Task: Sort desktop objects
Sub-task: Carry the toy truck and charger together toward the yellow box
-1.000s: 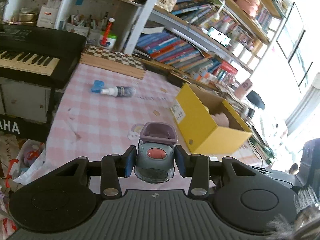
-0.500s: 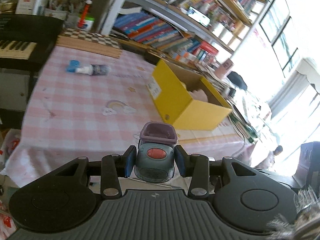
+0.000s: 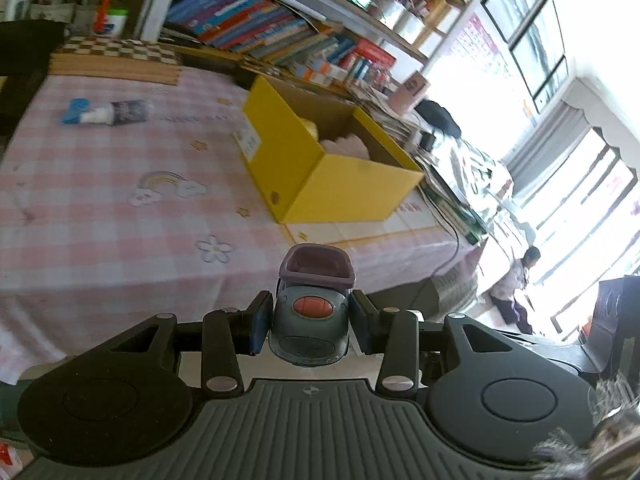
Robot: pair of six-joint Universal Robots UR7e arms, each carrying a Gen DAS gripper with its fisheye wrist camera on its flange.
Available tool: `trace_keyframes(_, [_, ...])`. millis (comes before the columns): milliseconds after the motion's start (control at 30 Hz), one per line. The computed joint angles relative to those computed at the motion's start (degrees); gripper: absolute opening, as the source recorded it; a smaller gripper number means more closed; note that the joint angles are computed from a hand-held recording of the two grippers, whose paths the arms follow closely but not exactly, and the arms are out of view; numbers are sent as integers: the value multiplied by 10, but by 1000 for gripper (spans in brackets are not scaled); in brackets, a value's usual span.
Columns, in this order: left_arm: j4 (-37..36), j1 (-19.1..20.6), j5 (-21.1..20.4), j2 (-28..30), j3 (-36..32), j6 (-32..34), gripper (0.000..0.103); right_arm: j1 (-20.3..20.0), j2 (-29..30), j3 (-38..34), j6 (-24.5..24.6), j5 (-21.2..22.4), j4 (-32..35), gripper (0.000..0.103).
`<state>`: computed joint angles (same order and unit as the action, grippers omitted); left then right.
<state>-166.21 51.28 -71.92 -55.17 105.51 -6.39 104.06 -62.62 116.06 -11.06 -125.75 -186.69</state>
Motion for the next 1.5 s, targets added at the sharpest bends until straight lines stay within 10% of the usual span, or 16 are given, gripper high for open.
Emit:
trace_keyframes(733, [50,-25,-30,155,-162,-2,39,-86,-71,-37,-40,29,59,43])
trace_keyframes(1500, [-8,-53,92,325,-412,45,39,-152,-25,-243,-208,224,150,43])
